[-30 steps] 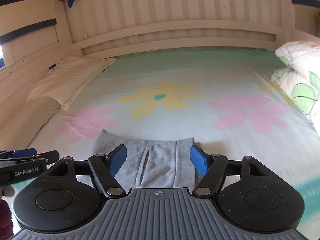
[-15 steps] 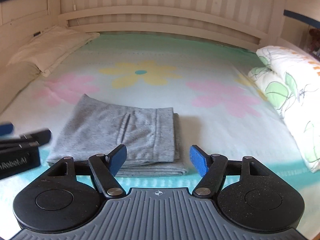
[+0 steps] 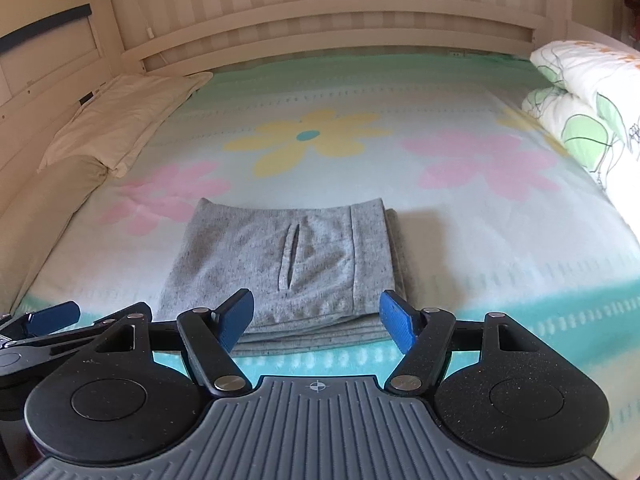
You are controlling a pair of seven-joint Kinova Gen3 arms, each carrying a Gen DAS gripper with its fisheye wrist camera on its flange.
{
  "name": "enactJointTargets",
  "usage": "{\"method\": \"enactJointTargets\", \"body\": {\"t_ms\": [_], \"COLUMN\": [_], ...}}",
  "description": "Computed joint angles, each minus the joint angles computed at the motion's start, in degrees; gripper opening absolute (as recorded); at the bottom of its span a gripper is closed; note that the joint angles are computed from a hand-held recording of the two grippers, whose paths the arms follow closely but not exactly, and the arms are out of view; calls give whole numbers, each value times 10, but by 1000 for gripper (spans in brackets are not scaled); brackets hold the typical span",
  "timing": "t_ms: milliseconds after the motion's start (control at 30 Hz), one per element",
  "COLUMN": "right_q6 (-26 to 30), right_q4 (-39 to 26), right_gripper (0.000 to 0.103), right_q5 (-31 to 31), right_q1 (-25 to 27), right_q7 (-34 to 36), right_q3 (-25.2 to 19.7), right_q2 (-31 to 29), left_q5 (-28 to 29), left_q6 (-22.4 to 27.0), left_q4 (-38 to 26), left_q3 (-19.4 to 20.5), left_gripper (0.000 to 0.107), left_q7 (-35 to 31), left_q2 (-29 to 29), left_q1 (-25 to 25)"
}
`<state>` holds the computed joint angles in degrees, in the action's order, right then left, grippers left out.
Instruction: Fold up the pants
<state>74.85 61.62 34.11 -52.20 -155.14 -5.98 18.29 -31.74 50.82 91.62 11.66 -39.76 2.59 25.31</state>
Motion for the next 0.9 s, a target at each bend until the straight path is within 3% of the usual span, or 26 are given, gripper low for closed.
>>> {"method": "enactJointTargets", "body": {"t_ms": [900], "right_q6": [15], "right_q4": [-8], "right_gripper": [68], "right_q5": [-24], "right_q1": [7], "right_q7": [19], "right_q3": [-1], "right_q2": [3], "left_q5": [-24], "left_q6": [18], "left_q4": [-5], "left_q3": [1], "left_gripper": [81], "left_q7": [9], "left_q2": [9], "left_q1": [15]}}
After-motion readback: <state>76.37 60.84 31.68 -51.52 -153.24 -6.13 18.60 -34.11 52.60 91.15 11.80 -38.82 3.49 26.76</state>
